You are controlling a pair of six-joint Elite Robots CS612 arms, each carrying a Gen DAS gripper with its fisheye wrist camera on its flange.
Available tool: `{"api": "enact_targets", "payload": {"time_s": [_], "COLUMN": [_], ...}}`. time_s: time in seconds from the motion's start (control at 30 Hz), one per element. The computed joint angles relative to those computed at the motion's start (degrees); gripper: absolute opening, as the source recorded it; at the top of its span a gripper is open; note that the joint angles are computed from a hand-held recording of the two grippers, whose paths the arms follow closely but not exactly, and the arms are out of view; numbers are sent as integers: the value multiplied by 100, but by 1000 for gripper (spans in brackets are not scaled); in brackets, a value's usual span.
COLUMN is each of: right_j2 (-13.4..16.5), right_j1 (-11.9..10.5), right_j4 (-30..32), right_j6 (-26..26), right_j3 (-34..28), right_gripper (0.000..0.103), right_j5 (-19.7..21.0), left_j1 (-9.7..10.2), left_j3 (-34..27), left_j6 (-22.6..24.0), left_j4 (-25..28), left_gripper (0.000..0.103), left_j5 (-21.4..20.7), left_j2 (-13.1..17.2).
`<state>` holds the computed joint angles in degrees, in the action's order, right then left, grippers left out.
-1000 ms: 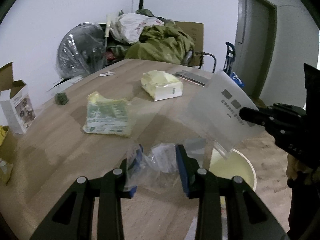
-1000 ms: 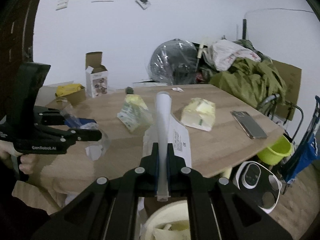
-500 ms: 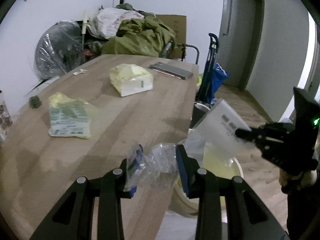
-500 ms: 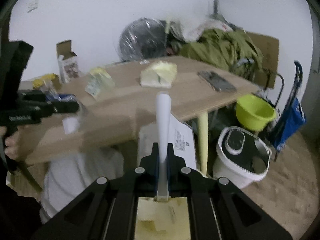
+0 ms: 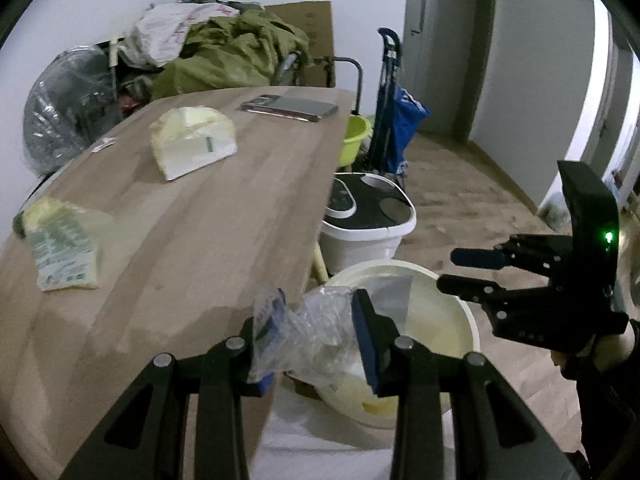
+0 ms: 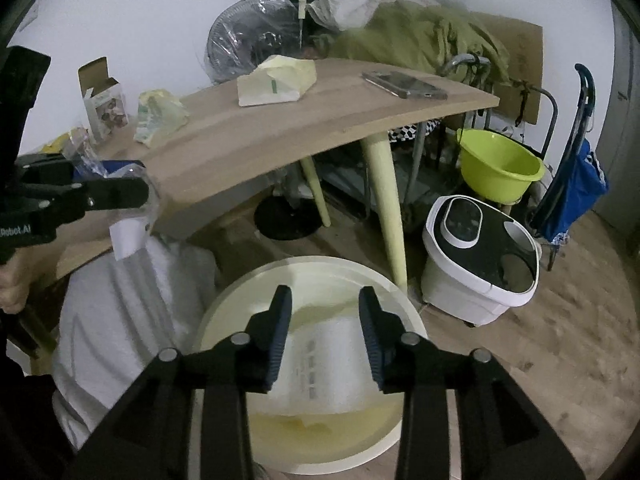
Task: Collect trash
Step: 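Open the right tool to drop the white paper into the bucket, then open the left tool to drop the clear plastic bag into the bucket, then move both tools back over the table toward the remaining trash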
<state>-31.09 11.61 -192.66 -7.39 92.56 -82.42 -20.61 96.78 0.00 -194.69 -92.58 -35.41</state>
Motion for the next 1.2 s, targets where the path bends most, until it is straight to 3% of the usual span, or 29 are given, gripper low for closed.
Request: {"api": "enact_targets", "payload": {"time_s": [0.4, 0.53, 0.73, 1.2], "right_j2": [-33, -51, -53, -74], "right_j1": [-122, -163, -160, 4], "right_j4": [-128, -183, -147, -96], "right_j6": [296, 351, 383, 183], "right_j3": [130, 193, 204, 24], "right_gripper": [32, 32, 32, 32], "right_j5": [-245, -262, -311, -291], "left_j1": [-116, -150, -160, 5], "left_j3": [-441, -555, -560, -209], "left_j6": [314, 360, 296, -69], "left_j4": [816, 1040, 956, 317], "left_gripper": [39, 60, 63, 63], "left_j5": [-555, -706, -792, -484], "left_j2": [196, 240, 245, 52]}}
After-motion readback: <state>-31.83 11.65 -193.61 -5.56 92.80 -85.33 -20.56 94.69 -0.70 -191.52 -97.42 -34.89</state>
